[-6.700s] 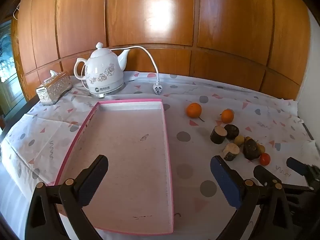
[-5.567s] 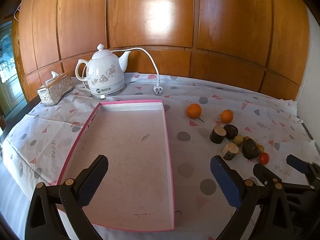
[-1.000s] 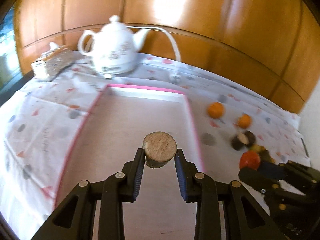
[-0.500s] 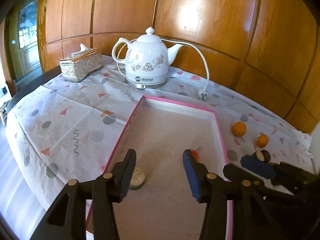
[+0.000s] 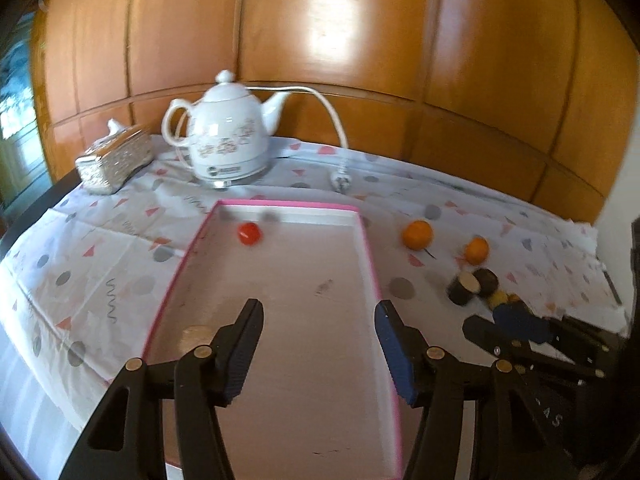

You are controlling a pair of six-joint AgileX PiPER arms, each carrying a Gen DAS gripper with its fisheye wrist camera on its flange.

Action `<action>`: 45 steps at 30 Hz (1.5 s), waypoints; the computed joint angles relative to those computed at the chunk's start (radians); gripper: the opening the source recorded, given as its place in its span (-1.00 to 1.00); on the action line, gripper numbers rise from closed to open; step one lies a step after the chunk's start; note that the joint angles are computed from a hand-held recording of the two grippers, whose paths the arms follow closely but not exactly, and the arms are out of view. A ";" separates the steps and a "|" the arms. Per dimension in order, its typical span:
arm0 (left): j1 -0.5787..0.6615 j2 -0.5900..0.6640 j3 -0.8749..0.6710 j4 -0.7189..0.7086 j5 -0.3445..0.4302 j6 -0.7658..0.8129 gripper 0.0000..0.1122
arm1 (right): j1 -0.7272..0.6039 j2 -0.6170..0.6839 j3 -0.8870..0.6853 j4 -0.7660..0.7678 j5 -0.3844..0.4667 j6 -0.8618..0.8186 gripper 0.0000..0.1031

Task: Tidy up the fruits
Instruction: 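Place the log slice in the pink tray with the left tool while the right tool places the tomato there, then grasp the dark round cake with the left tool while the right tool grasps a yellow potato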

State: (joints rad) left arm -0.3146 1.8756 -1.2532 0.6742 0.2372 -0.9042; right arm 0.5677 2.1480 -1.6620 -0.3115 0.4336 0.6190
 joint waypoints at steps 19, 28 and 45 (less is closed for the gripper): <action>-0.108 0.105 -0.118 -0.567 0.034 0.659 0.05 | -0.182 -0.188 0.437 -0.316 -0.118 0.456 -0.28; -0.130 0.175 -0.215 -0.774 0.099 0.877 0.04 | -0.244 -0.184 0.471 -0.354 -0.148 0.482 -0.28; -0.135 0.244 -0.303 -1.011 0.154 1.109 0.05 | -0.296 -0.052 0.295 0.015 -0.127 0.001 -0.37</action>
